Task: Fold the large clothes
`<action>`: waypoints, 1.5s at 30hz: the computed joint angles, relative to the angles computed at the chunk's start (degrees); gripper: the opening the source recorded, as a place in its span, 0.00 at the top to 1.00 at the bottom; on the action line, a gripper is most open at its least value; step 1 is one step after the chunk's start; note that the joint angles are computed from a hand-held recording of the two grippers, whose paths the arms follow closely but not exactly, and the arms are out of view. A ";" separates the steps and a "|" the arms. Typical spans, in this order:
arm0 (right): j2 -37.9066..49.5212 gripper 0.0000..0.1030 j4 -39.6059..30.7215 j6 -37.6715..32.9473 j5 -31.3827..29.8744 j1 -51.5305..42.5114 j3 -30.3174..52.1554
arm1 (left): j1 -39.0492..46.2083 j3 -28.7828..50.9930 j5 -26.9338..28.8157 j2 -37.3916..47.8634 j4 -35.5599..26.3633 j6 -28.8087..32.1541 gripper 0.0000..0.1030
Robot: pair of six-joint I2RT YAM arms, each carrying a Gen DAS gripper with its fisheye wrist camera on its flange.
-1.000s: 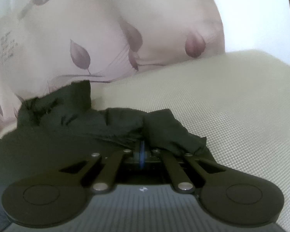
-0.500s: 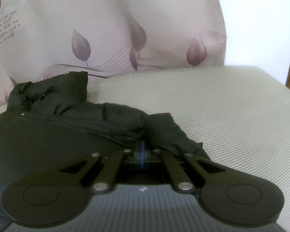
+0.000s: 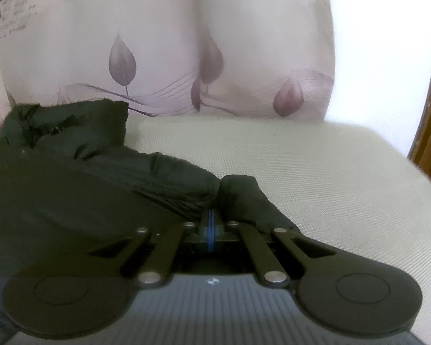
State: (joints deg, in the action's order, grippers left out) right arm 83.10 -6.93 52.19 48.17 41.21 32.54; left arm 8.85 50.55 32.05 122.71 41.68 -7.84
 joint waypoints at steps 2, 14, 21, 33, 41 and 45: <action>-3.76 1.00 -0.96 1.16 -3.25 -1.34 -0.91 | -0.35 -0.20 -0.93 -0.39 -0.24 0.59 0.89; -3.30 0.95 -40.01 45.78 17.36 29.03 8.03 | -1.61 -1.01 -4.00 -1.59 -0.61 2.24 0.89; 5.05 0.96 -48.40 59.68 12.34 33.42 8.58 | -1.42 -0.83 -3.60 -1.36 -0.56 2.00 0.89; 6.21 0.96 -45.08 57.42 10.58 32.21 7.87 | -1.09 -0.75 -3.31 -1.38 -0.79 2.00 0.89; 6.42 0.95 -45.84 56.50 10.79 31.53 8.56 | -1.09 -0.97 -3.37 -1.57 -0.77 1.91 0.89; 10.73 0.94 -50.66 56.96 10.23 31.18 12.72 | -1.08 -0.90 -3.36 -1.61 -0.98 1.92 0.89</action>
